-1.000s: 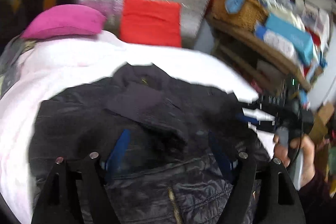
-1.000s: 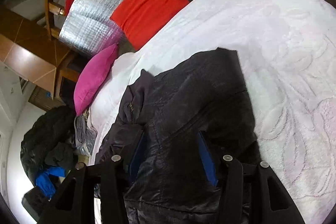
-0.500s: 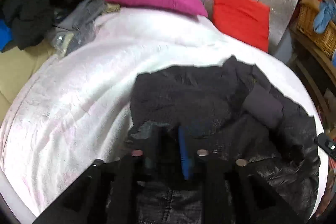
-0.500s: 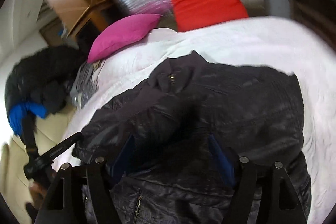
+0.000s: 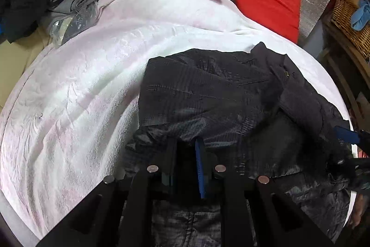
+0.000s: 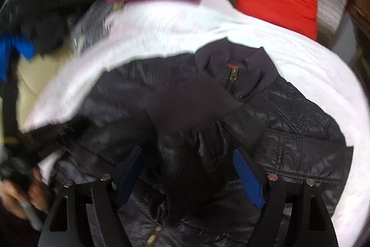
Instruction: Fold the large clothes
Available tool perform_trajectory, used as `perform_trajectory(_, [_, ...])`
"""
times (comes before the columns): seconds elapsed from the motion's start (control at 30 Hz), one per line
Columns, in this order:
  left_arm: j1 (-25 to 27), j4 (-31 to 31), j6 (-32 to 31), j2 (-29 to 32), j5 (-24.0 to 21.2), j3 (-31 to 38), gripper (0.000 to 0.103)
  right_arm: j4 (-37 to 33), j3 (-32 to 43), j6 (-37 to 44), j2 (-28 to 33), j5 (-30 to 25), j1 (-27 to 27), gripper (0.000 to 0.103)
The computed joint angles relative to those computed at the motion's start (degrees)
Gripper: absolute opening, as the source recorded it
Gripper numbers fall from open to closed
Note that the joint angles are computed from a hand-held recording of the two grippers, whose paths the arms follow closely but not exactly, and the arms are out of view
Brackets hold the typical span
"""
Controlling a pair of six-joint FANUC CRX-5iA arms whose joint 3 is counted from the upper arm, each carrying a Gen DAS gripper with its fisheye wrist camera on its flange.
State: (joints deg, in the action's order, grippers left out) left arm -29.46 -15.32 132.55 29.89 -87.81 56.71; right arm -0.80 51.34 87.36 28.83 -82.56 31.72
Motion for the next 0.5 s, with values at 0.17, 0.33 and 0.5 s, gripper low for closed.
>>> perform_trajectory(0.17, [-0.21, -0.38, -1.06, -0.22, 0.41, -0.43, 0.016, 6.8, -10.21, -5.56, -3.9, 9.04, 1.48, 0.067])
perform_trajectory(0.33, [-0.79, -1.15, -1.79, 0.46, -0.47, 0.63, 0.016, 0.74, -13.86, -10.79, -7.71, 13.28, -2.32, 0.054])
perform_trajectory(0.5, [-1.67, -2.9, -2.7, 1.9, -2.56, 3.09, 0.016, -16.07, -18.43, -14.73, -13.0, 15.5, -11.07, 0.054])
